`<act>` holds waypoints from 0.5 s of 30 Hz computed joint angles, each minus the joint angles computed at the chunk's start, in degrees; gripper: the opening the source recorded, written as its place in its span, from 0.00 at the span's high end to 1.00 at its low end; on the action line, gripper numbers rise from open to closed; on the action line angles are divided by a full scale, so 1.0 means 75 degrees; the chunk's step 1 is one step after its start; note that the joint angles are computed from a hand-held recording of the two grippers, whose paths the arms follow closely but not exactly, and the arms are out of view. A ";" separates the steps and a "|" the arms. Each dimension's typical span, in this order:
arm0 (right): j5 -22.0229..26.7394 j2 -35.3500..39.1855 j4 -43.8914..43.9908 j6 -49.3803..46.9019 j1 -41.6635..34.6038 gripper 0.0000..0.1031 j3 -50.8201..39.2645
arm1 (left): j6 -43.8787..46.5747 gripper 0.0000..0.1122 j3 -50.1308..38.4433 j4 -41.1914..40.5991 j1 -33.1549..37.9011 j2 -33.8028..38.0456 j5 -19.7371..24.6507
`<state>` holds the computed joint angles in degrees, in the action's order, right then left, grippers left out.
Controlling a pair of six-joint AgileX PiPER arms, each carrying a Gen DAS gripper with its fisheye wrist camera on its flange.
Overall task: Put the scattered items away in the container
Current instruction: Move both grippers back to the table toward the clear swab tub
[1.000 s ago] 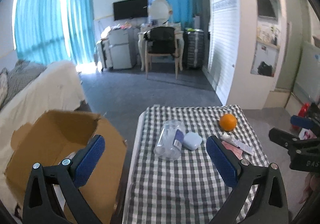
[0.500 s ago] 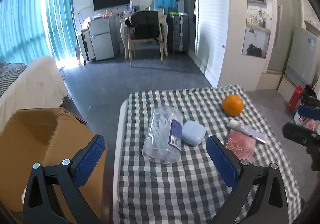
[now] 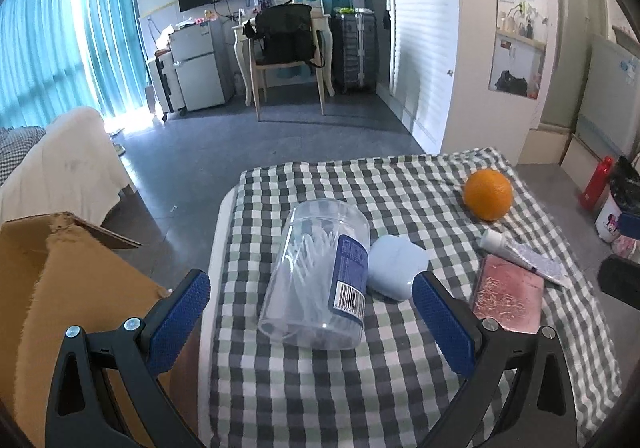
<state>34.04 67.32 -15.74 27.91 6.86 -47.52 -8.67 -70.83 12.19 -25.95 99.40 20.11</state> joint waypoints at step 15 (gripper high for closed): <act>-0.0508 0.0348 0.0909 -0.0649 -0.0379 0.03 0.0383 | -0.1266 0.39 -0.0570 0.1183 -0.0160 0.0881 0.0347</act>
